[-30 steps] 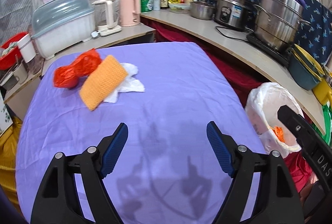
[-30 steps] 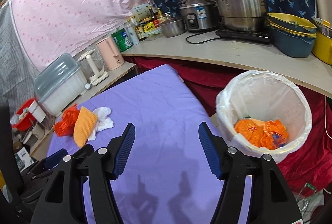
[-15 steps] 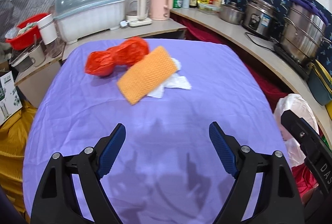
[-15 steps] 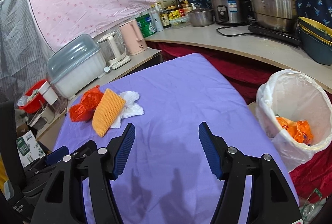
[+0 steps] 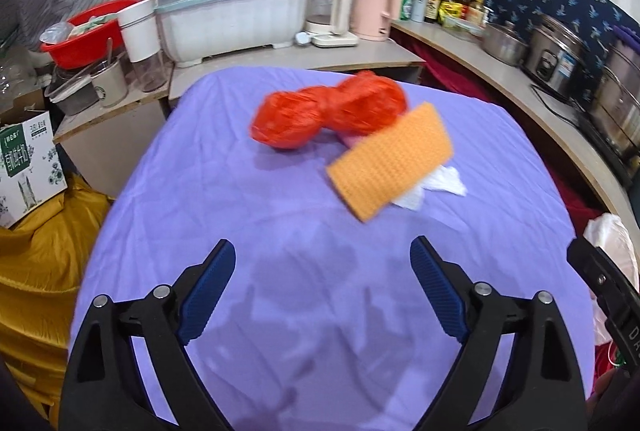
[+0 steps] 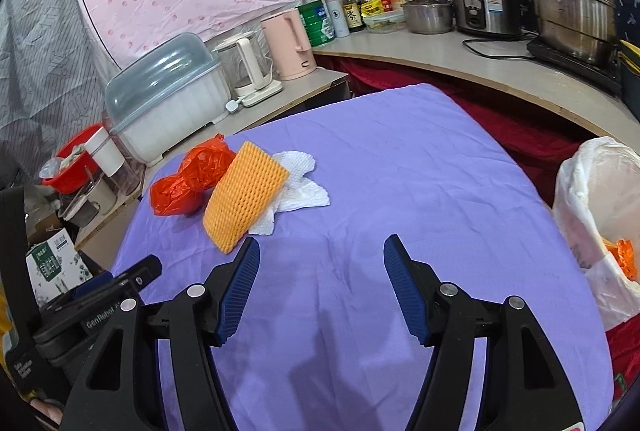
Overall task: Collect trash
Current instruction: 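Move both open tools back over the remaining trash on the table, then grasp the red plastic bag with the left tool while the right tool grasps the orange mesh sleeve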
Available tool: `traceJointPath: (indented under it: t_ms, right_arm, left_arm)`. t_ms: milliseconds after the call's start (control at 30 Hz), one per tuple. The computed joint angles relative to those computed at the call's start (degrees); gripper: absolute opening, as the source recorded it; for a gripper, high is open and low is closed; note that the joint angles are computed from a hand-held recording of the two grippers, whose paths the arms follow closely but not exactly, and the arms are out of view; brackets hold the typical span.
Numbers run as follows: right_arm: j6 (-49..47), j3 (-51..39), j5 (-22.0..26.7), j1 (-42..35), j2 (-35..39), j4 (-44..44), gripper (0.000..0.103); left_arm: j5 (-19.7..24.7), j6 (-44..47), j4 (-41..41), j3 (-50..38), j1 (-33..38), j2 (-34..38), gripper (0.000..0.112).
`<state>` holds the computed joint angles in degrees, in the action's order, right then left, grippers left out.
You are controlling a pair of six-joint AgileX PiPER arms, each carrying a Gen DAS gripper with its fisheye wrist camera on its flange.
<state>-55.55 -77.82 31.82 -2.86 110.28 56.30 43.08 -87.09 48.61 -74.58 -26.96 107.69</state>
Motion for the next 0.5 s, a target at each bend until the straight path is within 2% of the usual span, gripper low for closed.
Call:
traceJointPath:
  t_ms: [233,500]
  right_arm:
    - [8.6,-9.0,0.4,4.2,6.8,-5.2,0.063]
    - [20.8,-26.5,4.4,9.2,19.1,-12.0,0.063]
  left_arm:
    - [-4.2,6.5,-2.7,-2.4,8.9,1.7,0.086]
    - [-8.1,18.4,-10.1,-10.7,16.5,8.4,0.088]
